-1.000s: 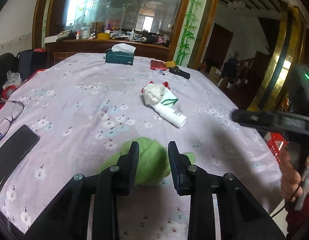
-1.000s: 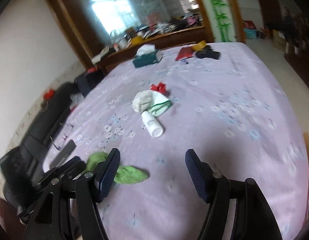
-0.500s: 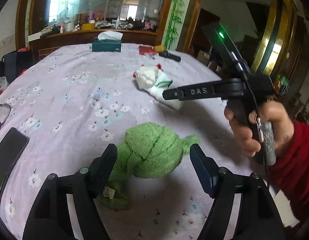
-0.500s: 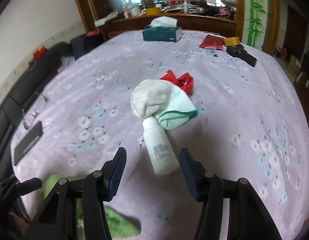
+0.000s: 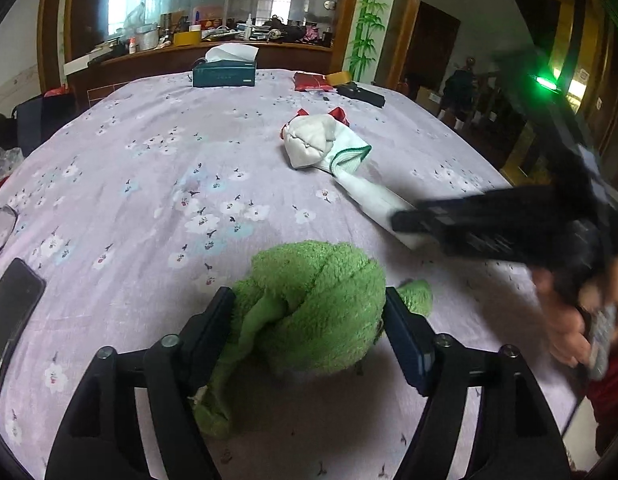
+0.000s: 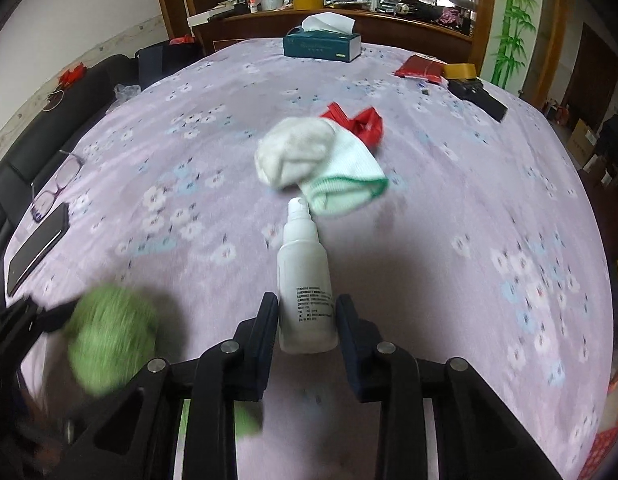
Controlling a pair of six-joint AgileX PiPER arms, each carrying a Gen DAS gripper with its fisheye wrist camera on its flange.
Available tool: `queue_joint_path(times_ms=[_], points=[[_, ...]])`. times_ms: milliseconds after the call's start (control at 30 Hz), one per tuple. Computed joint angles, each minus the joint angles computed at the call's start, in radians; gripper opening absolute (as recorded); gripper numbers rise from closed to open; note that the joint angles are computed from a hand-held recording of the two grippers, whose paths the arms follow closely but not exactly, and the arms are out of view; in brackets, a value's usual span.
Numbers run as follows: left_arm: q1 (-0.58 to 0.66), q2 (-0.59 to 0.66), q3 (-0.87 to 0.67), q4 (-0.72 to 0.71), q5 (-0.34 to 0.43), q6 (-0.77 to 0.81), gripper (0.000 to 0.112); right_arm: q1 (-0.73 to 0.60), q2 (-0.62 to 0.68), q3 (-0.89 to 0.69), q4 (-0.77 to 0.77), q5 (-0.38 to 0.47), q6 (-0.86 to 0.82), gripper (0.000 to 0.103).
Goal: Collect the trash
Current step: 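Grasp the green towel with the left tool while the right tool grasps the white bottle, then lift the green towel and white bottle and carry them toward the red basket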
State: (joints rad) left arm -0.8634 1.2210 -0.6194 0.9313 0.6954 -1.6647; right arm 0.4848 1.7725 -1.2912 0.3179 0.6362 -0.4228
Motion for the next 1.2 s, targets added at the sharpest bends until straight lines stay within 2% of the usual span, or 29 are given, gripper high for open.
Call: queue_joint_path(times_ms=[167,300,433,533,667,1000,1200], points=[[-0.007,0.021,-0.017,0.016,0.019,-0.008,0.057,-0.061,-0.130,0.167,0.079,-0.032,-0.085,0.032],[-0.034,0.024,-0.017,0.046,0.055,-0.046,0.051,-0.136,-0.232,0.283,0.214,-0.030,-0.176,0.032],[-0.082,0.002,0.009,0.117,0.101,-0.154,0.044,-0.166,-0.331,0.372,0.257,-0.067,-0.187,0.032],[-0.129,0.000,0.014,0.155,0.167,-0.221,0.043,-0.181,-0.395,0.414,0.286,-0.073,-0.190,0.031],[-0.161,-0.033,0.038,0.175,0.161,-0.283,0.042,-0.191,-0.473,0.463,0.300,-0.070,-0.193,0.031],[-0.317,-0.030,-0.031,0.168,0.306,-0.289,0.041,-0.284,-0.574,0.547,0.377,-0.017,-0.267,0.031],[-0.351,-0.034,-0.070,0.160,0.325,-0.261,0.041,-0.366,-0.650,0.569,0.440,0.037,-0.329,0.031]])
